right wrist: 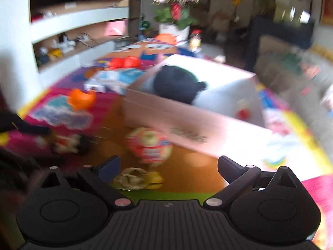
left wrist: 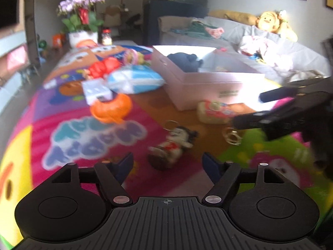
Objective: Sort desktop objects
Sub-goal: 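Grasp the small cartoon figure with the left tool and set it down on the mat, then grasp the pink keychain toy with the right tool and drop it into the box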
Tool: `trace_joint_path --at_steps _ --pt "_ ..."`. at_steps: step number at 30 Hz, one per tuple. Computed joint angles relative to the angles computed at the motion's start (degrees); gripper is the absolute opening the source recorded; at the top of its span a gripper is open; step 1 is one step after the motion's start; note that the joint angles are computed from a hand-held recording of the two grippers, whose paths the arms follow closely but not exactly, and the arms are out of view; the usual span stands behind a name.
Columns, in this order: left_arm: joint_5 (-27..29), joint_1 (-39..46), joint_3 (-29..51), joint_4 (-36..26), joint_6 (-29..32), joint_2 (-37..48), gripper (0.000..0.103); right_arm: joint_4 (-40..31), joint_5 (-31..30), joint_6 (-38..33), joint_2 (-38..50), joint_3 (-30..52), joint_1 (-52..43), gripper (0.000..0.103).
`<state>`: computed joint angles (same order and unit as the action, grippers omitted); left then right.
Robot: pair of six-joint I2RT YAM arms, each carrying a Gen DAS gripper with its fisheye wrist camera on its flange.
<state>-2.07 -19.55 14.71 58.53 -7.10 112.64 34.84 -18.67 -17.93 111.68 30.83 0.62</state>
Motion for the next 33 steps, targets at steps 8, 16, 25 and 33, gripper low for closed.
trace_joint_path --at_steps 8,16,25,33 --pt "-4.21 -4.5 -1.45 -2.61 -3.2 -3.09 0.09 -2.82 5.6 7.0 7.55 8.93 6.38 0.072" --pt "-1.25 -4.17 6.1 -12.02 -11.2 -2.05 0.092 3.98 0.55 -0.64 1.43 -3.64 -2.8 0.059" --pt "-14.09 -9.77 17.26 -14.34 -7.17 6.84 0.071 3.43 -6.85 -6.58 -5.2 -11.68 -13.77 0.059" --pt "-18.0 -14.9 7.96 -5.93 -0.6 -1.75 0.07 -6.67 -13.95 -8.57 -17.39 -13.0 -19.85 0.059"
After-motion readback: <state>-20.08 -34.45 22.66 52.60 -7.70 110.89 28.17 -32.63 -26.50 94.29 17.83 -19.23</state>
